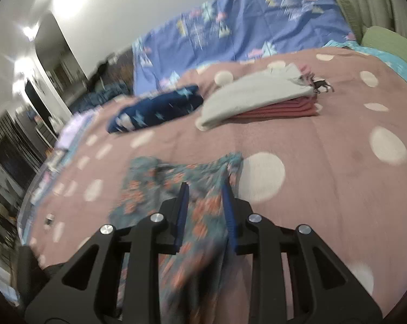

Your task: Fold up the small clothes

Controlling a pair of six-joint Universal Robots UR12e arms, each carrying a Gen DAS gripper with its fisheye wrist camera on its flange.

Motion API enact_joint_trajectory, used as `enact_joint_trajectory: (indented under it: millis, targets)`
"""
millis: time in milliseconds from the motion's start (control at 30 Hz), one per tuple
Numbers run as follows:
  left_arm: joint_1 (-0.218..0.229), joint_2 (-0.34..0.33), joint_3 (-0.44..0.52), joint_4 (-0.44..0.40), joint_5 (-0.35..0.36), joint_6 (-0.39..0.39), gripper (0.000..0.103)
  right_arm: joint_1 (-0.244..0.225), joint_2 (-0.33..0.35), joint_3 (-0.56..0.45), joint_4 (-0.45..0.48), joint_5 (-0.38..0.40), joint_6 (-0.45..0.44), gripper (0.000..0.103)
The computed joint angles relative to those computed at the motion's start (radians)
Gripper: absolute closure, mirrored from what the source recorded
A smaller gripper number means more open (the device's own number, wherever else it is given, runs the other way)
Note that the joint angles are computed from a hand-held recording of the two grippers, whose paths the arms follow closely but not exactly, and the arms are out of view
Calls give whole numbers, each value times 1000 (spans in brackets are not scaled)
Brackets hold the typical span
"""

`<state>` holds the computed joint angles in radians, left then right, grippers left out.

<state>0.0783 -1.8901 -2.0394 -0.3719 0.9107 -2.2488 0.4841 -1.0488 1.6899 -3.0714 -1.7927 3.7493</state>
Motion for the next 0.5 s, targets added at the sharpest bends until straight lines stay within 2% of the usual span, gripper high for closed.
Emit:
enact_joint_trajectory:
  millis: [133, 167, 200, 267, 400, 433, 500]
  targets:
    - [0, 0, 0, 4, 2, 2, 46, -44, 35, -48, 82, 110, -20, 76]
    - [-1, 0, -2, 11, 5, 2, 46, -53, 43, -60, 108, 133, -25, 80]
    - [-2, 0, -3, 15, 8, 2, 46, -55, 45, -62, 117, 140, -29, 100]
    - [-4, 1, -6, 26, 12, 0, 46, -61, 50, -62, 86, 165, -43, 99]
    - [-6, 2, -15, 57, 18, -11, 45, -54, 40, -29, -104, 118, -43, 99]
    - [-7, 3, -18, 68, 20, -17, 45, -57, 45, -33, -104, 97, -42, 99]
    - [-7, 5, -26, 94, 27, -31, 43, -60, 65, -62, -5, 33, -38, 103]
